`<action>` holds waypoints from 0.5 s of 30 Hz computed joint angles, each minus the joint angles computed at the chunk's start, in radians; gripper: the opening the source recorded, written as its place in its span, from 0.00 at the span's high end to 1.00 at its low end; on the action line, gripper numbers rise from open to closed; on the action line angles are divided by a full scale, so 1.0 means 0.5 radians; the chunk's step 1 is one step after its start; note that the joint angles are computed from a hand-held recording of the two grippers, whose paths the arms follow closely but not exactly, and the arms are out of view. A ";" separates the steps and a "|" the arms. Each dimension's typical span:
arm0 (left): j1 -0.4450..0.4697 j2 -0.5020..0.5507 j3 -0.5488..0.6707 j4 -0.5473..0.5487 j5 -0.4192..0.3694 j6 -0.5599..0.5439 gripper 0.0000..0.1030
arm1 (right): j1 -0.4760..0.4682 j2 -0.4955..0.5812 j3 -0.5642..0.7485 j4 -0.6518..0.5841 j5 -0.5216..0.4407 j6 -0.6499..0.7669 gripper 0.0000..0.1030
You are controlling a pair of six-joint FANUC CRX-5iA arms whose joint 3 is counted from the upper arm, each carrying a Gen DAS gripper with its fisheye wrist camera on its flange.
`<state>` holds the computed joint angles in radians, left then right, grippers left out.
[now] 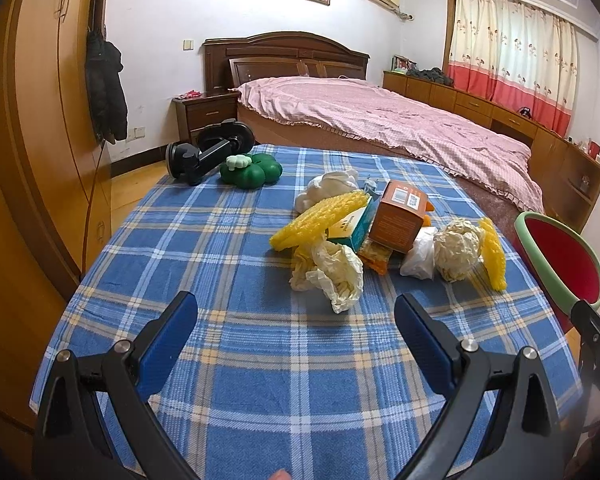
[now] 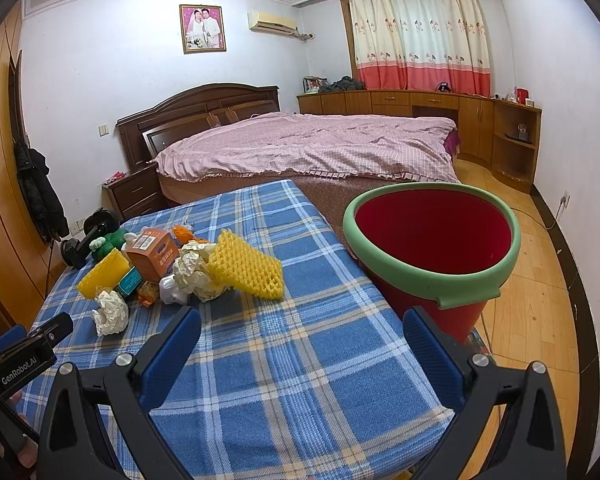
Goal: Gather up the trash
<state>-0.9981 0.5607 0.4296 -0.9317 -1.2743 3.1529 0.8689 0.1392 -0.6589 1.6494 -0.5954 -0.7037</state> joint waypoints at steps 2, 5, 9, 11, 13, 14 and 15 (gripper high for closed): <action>-0.003 -0.001 -0.002 -0.004 -0.005 0.008 0.05 | -0.002 0.000 -0.001 0.008 0.001 -0.005 0.00; -0.005 -0.003 -0.002 -0.005 -0.010 0.014 0.05 | -0.004 -0.001 -0.003 0.011 0.002 -0.009 0.00; -0.006 -0.005 -0.006 -0.003 -0.011 0.015 0.05 | -0.002 -0.001 -0.004 0.006 0.004 -0.006 0.00; -0.005 -0.005 -0.008 -0.001 -0.011 0.017 0.05 | -0.001 0.000 -0.001 0.003 0.002 -0.004 0.00; -0.006 -0.005 -0.008 -0.002 -0.011 0.019 0.05 | -0.001 0.000 -0.001 0.003 0.003 -0.003 0.00; -0.006 -0.003 -0.006 -0.002 -0.013 0.020 0.05 | -0.001 0.000 -0.001 0.003 0.003 -0.003 0.00; -0.006 -0.003 -0.007 -0.002 -0.014 0.021 0.04 | 0.000 0.000 -0.004 0.008 0.002 -0.008 0.00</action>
<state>-1.0012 0.5590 0.4262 -0.9329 -1.2814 3.1635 0.8687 0.1394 -0.6607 1.6533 -0.5946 -0.7080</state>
